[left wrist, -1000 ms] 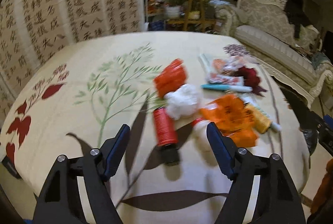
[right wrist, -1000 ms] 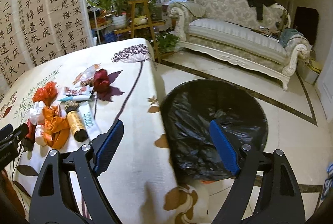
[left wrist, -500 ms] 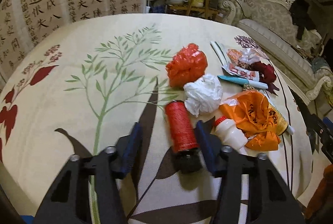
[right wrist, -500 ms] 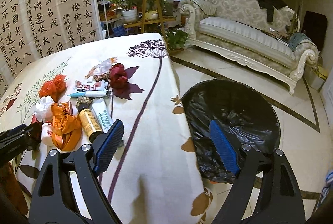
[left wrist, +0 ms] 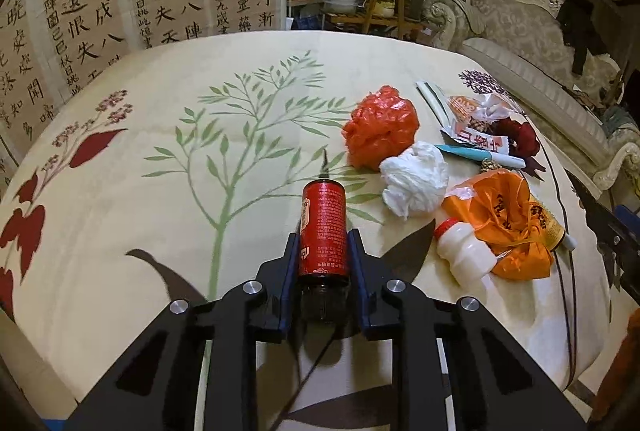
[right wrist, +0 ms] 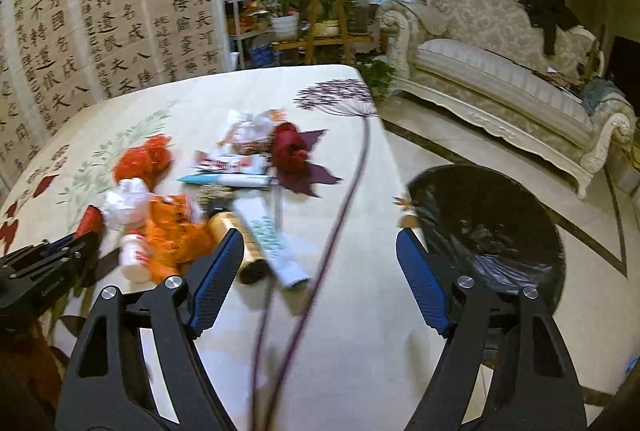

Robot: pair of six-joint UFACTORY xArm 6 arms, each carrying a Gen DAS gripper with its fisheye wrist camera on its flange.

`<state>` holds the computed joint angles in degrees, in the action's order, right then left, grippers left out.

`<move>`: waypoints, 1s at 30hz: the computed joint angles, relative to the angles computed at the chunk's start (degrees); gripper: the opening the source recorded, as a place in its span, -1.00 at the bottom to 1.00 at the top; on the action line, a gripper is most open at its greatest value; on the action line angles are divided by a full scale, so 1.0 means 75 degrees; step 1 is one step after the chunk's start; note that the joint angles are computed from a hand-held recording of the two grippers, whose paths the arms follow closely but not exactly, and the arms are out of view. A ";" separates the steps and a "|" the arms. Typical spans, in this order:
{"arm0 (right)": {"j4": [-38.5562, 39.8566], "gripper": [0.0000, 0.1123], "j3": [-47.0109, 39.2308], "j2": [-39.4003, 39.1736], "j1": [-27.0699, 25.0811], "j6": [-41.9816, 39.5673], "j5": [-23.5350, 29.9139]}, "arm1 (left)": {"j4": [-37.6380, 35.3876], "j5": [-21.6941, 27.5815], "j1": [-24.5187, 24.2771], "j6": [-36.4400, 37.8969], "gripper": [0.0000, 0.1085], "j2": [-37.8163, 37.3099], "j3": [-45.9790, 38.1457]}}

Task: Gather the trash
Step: 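Grasp the orange plastic bag with the right gripper and carry it over the bin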

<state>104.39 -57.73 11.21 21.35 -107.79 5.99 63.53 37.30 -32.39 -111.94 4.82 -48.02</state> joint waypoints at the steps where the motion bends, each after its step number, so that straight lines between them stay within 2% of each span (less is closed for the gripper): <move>1: 0.0025 0.35 0.0030 -0.0041 0.0050 -0.0036 0.0027 | 0.0014 0.0086 -0.0028 -0.0008 -0.54 -0.0055 0.0045; 3: -0.0065 0.32 0.0092 -0.0122 0.0195 0.0010 0.0093 | 0.0044 0.0156 -0.0032 -0.0055 -0.54 -0.0180 0.0167; 7: -0.0634 0.12 0.0243 -0.0214 0.0529 0.0480 0.0232 | 0.0106 0.0283 0.0015 -0.0175 -0.54 -0.0459 0.0444; 13: -0.1090 -0.11 0.0195 0.0037 0.0993 0.0808 0.0004 | 0.0274 0.0427 0.0077 -0.0370 -0.54 -0.0771 0.0762; 18: -0.2002 -0.42 0.0287 0.0131 0.1068 0.1700 0.0085 | 0.0377 0.0429 0.0074 -0.0440 -0.54 -0.0828 0.0825; 24: -0.1117 -0.49 0.0333 -0.0055 0.1057 0.0767 0.0058 | 0.0519 0.0418 0.0033 -0.0557 -0.54 -0.0882 0.0822; 30: 0.0167 -0.49 0.0388 -0.0466 0.0671 -0.0417 0.0146 | 0.0737 0.0603 -0.0231 -0.0588 -0.54 -0.0762 0.0474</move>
<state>105.64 -54.82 7.72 26.38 -110.92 7.08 69.05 41.82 -34.13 -116.35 -0.89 -44.46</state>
